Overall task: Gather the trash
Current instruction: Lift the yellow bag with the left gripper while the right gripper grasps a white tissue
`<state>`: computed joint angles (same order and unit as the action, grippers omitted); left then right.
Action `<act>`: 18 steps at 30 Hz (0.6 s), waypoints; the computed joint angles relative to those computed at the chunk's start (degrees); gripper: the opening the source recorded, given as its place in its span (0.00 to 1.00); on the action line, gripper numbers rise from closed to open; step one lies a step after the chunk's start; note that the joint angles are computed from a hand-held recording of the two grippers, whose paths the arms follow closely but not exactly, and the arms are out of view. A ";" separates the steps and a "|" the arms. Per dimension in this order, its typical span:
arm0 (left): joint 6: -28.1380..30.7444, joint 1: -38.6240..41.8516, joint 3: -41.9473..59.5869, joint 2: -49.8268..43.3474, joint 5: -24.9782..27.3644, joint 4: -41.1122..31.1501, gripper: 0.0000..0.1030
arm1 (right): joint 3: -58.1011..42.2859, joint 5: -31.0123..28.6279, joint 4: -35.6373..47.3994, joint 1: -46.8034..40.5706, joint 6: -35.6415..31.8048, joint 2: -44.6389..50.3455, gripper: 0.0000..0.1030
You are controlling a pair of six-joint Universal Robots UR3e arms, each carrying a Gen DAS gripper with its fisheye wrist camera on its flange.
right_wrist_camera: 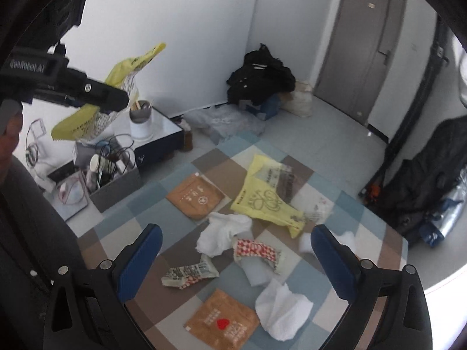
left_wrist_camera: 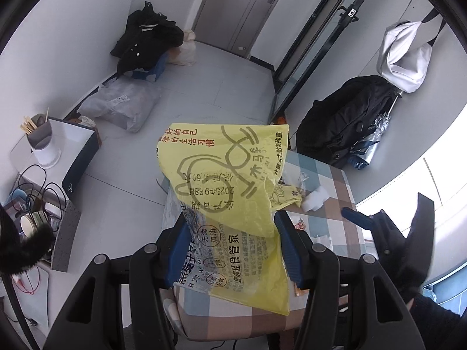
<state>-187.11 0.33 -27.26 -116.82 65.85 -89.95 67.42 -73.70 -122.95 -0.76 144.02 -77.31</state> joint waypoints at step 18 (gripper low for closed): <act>-0.10 0.91 1.95 -1.38 -0.50 -2.11 0.51 | -13.21 -11.99 8.23 7.11 -1.51 15.08 0.26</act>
